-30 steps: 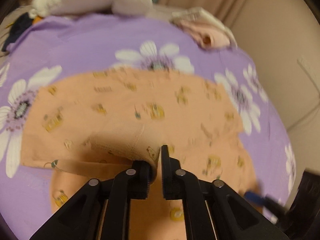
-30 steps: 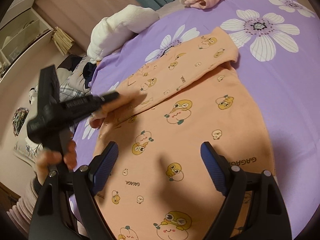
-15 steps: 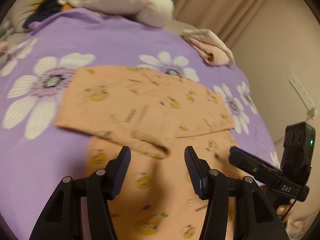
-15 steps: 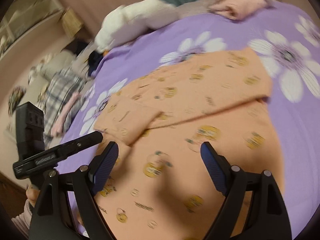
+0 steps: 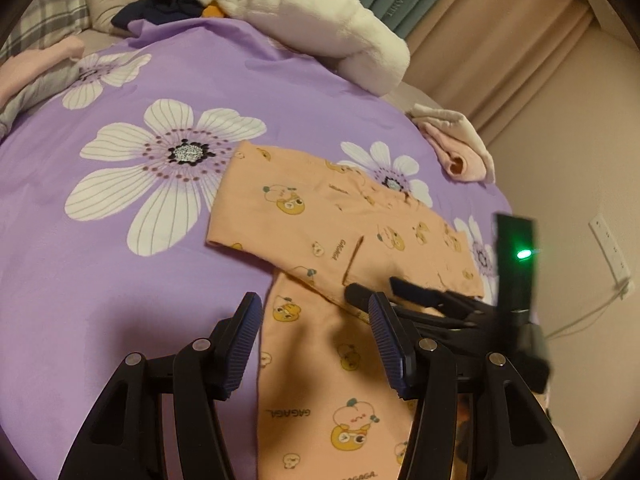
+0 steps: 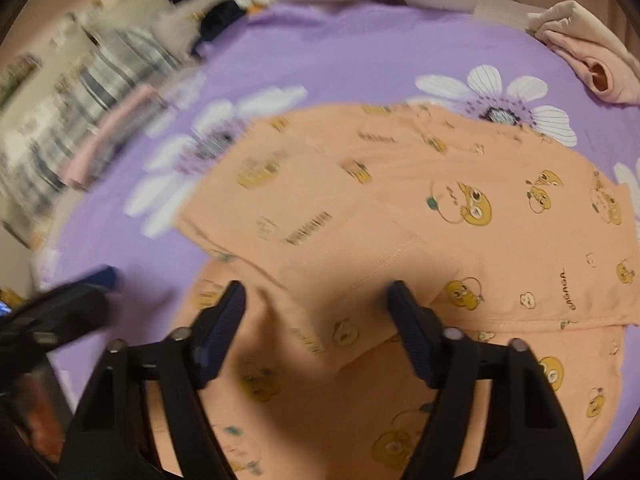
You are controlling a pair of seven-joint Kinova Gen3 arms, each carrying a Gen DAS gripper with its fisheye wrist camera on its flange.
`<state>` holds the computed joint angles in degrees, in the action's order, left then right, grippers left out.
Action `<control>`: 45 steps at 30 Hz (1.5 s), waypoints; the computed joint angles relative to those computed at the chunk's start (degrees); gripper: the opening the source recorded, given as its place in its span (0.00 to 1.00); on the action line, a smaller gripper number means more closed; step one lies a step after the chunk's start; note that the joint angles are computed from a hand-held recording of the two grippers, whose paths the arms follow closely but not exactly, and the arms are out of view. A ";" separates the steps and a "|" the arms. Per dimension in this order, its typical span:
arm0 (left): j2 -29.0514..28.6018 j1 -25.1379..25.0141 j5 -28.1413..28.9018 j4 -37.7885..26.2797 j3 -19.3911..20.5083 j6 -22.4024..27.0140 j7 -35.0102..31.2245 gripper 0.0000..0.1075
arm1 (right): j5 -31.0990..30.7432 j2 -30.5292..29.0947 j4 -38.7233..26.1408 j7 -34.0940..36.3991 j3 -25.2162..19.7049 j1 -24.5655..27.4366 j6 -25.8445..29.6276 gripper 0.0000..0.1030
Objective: Fold small clothes
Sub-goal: 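Move the right gripper to the shirt's side edge and grasp it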
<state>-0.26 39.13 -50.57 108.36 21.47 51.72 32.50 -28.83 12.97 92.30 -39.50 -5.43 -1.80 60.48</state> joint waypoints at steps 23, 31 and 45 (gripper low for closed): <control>1.60 -0.17 1.65 0.30 -2.30 -4.23 -1.83 0.50 | -22.58 14.83 -6.98 -1.76 1.84 23.94 22.25 0.29; 0.71 -1.35 2.11 0.33 -2.31 -2.09 -2.06 0.50 | -17.75 7.52 -10.23 2.67 1.44 19.01 15.21 0.05; 3.40 -3.86 6.59 -1.73 -5.37 -5.79 -9.22 0.50 | -14.72 15.05 -19.29 -2.91 1.62 20.75 10.57 0.06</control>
